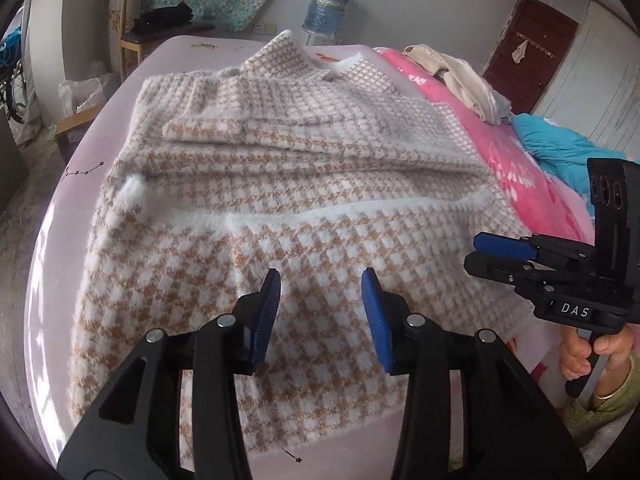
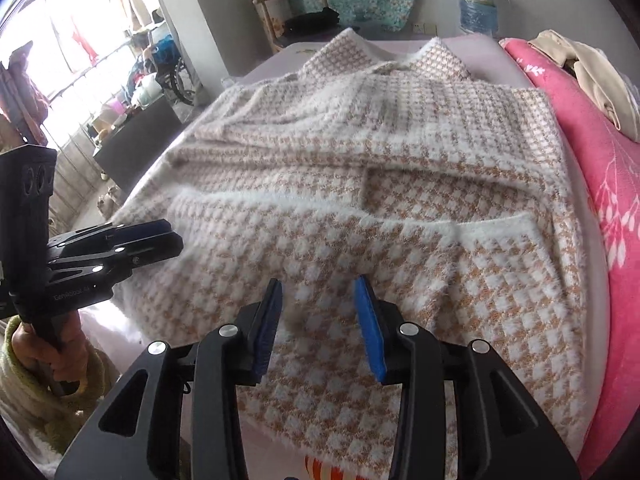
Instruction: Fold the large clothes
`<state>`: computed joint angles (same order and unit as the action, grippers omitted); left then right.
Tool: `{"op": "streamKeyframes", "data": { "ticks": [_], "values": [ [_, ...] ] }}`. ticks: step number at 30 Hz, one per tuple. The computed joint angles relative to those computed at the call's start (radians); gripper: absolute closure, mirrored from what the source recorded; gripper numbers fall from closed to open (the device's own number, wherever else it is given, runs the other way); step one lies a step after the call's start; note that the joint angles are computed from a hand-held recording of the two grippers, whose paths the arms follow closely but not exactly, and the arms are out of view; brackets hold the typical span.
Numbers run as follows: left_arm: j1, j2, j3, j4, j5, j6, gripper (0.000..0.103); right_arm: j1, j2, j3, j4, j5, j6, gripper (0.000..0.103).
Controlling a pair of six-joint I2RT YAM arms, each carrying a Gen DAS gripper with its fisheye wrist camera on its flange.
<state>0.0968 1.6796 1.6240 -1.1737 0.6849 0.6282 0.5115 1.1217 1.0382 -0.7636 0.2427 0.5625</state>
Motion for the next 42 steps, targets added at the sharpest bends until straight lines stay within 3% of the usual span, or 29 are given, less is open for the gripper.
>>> {"op": "streamKeyframes", "data": {
  "ticks": [4,8,15,20,25,31,37,42],
  "values": [
    [0.044,-0.02,0.01,-0.104,0.064,0.129,0.055,0.115,-0.034,-0.008,-0.025,0.059,-0.038,0.066],
    [0.008,-0.049,-0.101,-0.007,-0.071,0.089,0.052,0.153,0.067,-0.038,-0.043,0.118,-0.025,0.06],
    [0.056,-0.013,-0.031,-0.047,-0.014,0.07,0.053,0.136,0.019,0.0,-0.106,0.126,-0.008,0.058],
    [0.113,0.039,0.07,-0.062,0.013,0.029,0.053,0.042,-0.116,-0.015,-0.143,0.137,-0.011,0.046],
    [0.145,0.08,0.142,-0.005,-0.005,-0.039,0.053,-0.268,-0.21,-0.063,-0.123,-0.022,-0.087,0.045],
    [0.154,0.126,0.196,0.053,-0.036,-0.09,0.052,-0.575,-0.168,-0.078,-0.052,-0.268,-0.203,0.045],
    [0.136,0.184,0.252,0.082,-0.084,-0.116,0.052,-0.661,-0.065,-0.073,-0.003,-0.397,-0.26,0.045],
    [0.107,0.226,0.281,0.094,-0.108,-0.125,0.051,-0.685,-0.007,-0.066,0.014,-0.442,-0.283,0.045]
  ]
}}
